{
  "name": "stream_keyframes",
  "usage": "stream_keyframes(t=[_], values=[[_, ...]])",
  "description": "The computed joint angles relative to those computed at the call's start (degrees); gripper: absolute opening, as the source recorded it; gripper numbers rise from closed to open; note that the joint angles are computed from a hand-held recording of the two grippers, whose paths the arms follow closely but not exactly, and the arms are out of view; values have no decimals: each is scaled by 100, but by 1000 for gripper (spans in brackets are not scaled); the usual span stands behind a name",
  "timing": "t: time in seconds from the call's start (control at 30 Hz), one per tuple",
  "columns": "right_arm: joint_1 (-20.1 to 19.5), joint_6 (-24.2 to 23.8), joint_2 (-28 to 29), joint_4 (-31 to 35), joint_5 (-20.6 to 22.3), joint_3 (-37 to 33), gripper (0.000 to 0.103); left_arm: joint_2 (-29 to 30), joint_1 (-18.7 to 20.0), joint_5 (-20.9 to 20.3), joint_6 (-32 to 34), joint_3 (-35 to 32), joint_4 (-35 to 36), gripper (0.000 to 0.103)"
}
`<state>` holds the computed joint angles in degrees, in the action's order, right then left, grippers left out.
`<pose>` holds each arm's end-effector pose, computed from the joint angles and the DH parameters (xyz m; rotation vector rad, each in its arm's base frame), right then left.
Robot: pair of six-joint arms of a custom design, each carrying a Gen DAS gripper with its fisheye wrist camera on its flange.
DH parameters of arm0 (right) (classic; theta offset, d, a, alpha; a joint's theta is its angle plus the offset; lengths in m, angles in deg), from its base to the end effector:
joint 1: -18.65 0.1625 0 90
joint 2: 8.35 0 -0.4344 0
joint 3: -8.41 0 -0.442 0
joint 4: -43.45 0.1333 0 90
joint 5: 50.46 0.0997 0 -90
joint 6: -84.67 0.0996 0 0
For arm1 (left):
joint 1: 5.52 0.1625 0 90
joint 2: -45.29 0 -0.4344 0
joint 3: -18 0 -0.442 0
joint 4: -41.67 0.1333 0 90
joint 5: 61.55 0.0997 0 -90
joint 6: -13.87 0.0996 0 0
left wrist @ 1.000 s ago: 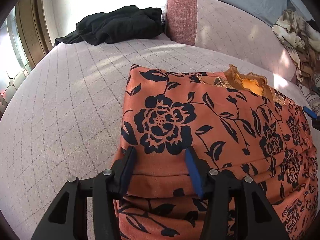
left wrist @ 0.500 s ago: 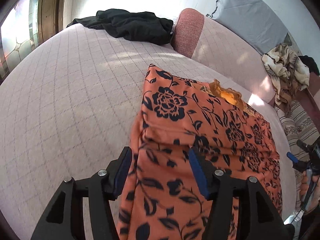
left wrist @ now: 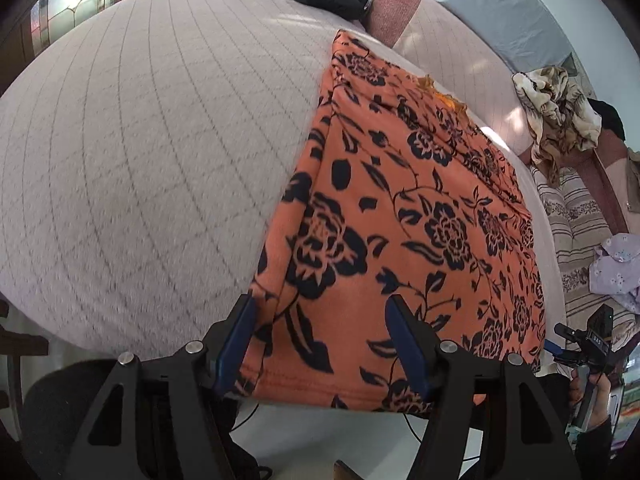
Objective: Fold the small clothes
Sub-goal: 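Grasp the shirt hem with the left tool while the right tool grasps the hem too, then lift the hem with both tools and fold it toward the collar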
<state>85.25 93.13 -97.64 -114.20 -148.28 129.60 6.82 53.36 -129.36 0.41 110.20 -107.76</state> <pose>-0.0963 -0.5240 0.3415 -0.8279 -2.6756 0.8705 -0.2206 -0.6961 -0.0055 0.4030 2.7722 -0.3374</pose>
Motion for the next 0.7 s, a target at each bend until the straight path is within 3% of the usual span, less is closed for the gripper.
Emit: stream_keyframes(t=[0.27,0.57,0.63,0.7], values=[[-26,153,-82,-90,350,366,83,-65,7,10,-97,175,-3,68],[86,103,11,-155,130,334,77,-109,-37,166,-288,256,64,68],[111,121,39,-151,51,317,74,-73,-55,267,-300,208,201,67],[166,107,48,-129,-60,304,64,-61,-101,418,-376,182,314,56]])
